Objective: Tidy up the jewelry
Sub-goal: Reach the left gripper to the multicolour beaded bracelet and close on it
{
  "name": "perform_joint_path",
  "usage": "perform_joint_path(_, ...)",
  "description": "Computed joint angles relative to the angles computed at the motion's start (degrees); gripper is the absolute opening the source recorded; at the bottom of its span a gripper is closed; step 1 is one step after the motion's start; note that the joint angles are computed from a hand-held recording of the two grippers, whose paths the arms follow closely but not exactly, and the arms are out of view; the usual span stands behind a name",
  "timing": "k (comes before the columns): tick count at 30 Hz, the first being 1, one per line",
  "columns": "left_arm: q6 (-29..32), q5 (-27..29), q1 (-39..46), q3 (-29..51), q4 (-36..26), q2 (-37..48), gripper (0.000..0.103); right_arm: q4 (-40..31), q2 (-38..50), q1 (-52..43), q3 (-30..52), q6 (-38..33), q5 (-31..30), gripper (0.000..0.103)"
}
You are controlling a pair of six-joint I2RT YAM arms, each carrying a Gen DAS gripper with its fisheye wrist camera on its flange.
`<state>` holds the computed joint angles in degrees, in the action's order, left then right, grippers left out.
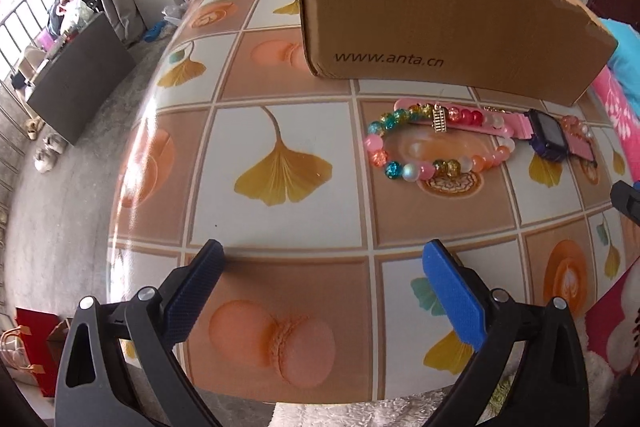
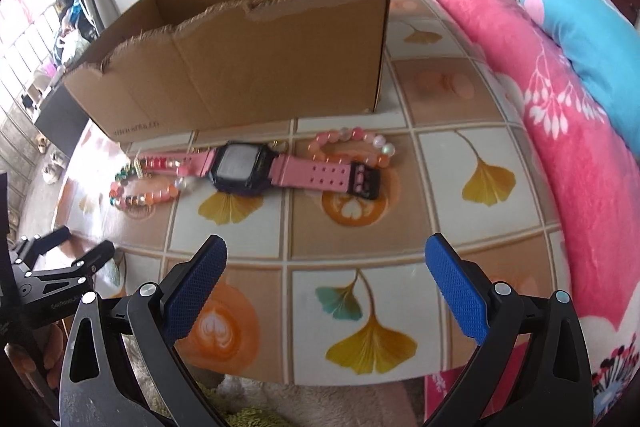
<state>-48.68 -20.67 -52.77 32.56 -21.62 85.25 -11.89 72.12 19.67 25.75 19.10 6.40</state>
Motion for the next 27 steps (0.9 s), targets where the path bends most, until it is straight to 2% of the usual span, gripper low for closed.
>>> perform_joint_path(6, 6.4, 0.8, 1.8, -1.4, 3.9, -1.0, 0.098, 2.6, 1.5, -3.3, 1.6, -3.3, -5.8, 0.095)
perform_joint_path(11, 7.1, 0.7, 1.8, -1.8, 4.4, -1.2, 0.098, 4.6, 2.6, -5.1, 2.0, -3.2, -11.5, 0.085)
perform_joint_path(15, 10.5, 1.4, 4.1, -1.8, 5.3, -1.2, 0.098, 6.8, 4.9, -4.2, 3.6, -2.2, -16.4, 0.078)
perform_joint_path(19, 12.1, 2.5, 6.4, -5.6, 10.2, -8.2, 0.097, 9.4, 7.5, -1.1, 5.6, -1.4, -18.4, 0.07)
perform_joint_path(22, 14.1, 3.0, 7.7, -6.0, 13.0, -10.6, 0.087, 10.9, 10.1, 1.3, 7.2, -1.2, -18.7, 0.06)
perform_joint_path(27, 16.8, 7.7, 9.8, -3.1, 15.7, -6.2, 0.057, 11.4, 16.5, 4.5, 11.4, -1.2, -18.4, 0.041)
